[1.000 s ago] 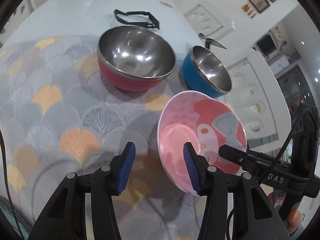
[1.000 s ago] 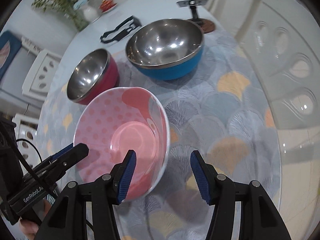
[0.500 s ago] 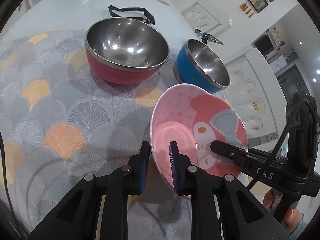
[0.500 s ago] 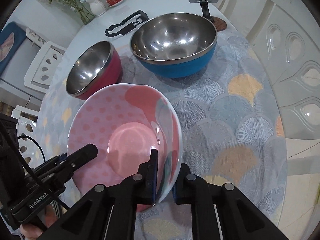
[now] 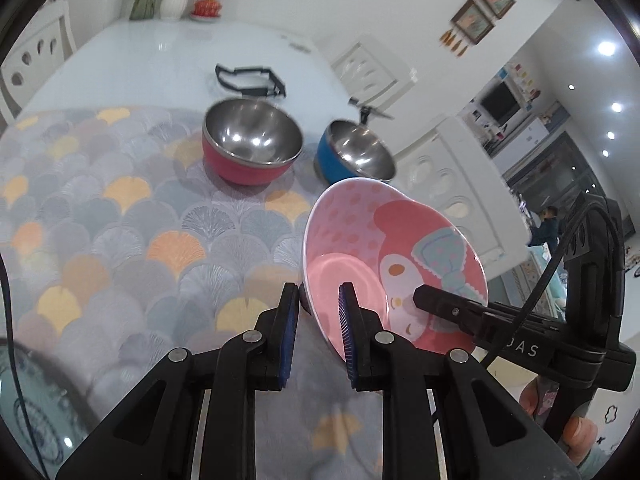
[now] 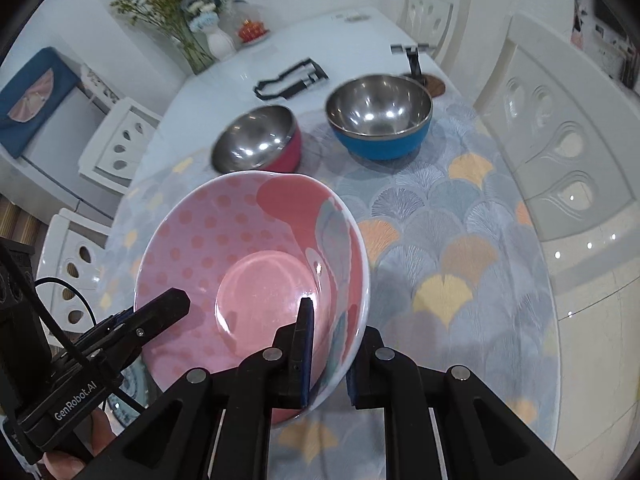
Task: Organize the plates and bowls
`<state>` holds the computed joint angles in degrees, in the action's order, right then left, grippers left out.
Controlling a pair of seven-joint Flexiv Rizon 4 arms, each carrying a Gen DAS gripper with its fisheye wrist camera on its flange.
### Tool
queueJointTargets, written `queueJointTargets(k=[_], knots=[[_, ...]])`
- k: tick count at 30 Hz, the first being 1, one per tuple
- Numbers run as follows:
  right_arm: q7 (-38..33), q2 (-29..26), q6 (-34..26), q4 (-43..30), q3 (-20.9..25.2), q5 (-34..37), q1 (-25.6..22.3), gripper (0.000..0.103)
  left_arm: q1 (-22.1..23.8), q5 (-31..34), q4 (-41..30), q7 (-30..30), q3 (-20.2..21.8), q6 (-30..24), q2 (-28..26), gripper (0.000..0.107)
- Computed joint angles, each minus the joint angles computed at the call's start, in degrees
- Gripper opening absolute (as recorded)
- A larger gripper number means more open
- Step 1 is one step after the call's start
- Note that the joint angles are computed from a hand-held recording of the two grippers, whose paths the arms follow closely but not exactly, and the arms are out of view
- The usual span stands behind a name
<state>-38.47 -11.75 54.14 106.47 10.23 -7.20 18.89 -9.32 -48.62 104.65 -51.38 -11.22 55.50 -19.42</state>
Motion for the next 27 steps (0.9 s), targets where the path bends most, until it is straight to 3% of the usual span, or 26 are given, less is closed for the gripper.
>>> queueJointTargets(k=[10,18,27], knots=[[10.67,6.38,0.10,7.95,2.34,-6.98,3.68,0.013,-1.70,-9.71,11.92,8.15,2.55,0.68,8.98,0.017],[12.15,5.43,1.04,11.79,3.47,-4.83,5.06,0.013,-2.84,-8.28,17.33,8.62,4.11,1.49,9.46,0.017],[13.64,3.96,3.20,13.63,3.14,-5.21,5.54,0.013,-3.12,-7.53,18.60,9.25,3.41,3.96,8.13,0.017]])
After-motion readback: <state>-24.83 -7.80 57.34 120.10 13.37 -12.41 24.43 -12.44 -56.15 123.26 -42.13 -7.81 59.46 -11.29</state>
